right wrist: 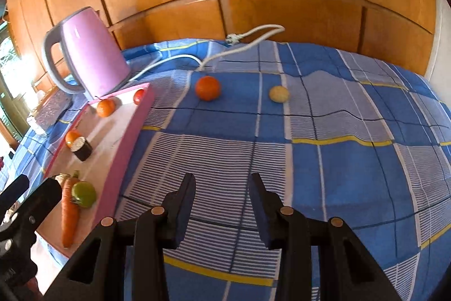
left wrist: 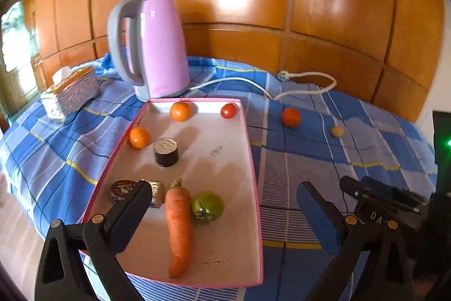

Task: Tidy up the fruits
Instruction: 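Move both tools back toward the remaining orange and yellow fruit, then lower the left tool over the orange while the right tool approaches the yellow fruit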

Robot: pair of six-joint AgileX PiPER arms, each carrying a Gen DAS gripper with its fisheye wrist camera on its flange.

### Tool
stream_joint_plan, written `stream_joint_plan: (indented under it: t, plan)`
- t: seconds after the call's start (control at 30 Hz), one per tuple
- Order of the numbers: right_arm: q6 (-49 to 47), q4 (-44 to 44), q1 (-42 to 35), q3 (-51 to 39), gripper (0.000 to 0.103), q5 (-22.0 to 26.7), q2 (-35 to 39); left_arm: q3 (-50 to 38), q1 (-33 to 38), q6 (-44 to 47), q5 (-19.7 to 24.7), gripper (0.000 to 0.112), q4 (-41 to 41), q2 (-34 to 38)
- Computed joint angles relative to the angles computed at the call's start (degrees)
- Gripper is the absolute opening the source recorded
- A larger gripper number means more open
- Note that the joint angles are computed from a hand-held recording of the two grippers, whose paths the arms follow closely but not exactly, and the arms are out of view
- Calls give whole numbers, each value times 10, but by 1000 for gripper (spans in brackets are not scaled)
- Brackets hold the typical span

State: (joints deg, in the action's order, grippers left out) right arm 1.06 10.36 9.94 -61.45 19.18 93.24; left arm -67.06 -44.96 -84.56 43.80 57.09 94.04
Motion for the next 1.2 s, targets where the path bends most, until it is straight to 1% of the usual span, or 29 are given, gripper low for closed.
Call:
stream_joint_plan:
  t: [0.17, 0.23, 0.37, 0.43, 0.53, 0.6, 0.63, 0.73, 0.8, 0.87, 1.0, 1.13, 1.2]
  plan:
    - [6, -7, -16, -4, 39, 4, 11, -16, 6, 22, -24, 103, -4, 6]
    - [7, -9, -22, -7, 39, 5, 17, -29, 14, 43, -38, 103, -20, 13]
    - [9, -11, -35, -12, 39, 9, 28, -71, 22, 67, -37, 103, -39, 42]
    - [11, -14, -42, -16, 39, 10, 33, -88, 28, 82, -51, 103, -50, 52]
    - [16, -21, -50, -26, 39, 14, 43, -107, 29, 77, -65, 103, -42, 67]
    - [19, -27, -55, -36, 39, 17, 52, -127, 38, 116, -84, 103, -79, 82]
    - [22, -32, -56, -42, 39, 19, 57, -139, 41, 136, -86, 103, -96, 91]
    - [18, -37, -62, -62, 39, 26, 72, -182, 50, 200, -85, 103, -150, 125]
    - [19, -46, -66, -76, 39, 30, 84, -203, 53, 214, -83, 103, -166, 140]
    - [22, -53, -71, -95, 39, 36, 98, -232, 55, 226, -70, 103, -174, 160]
    - [26, -62, -82, -136, 39, 52, 129, -318, 65, 293, -29, 103, -233, 215]
    - [19, -60, -89, -182, 39, 66, 159, -365, 80, 324, -31, 103, -277, 246]
    - [7, -50, -93, -208, 39, 76, 174, -399, 84, 333, -20, 103, -291, 269]
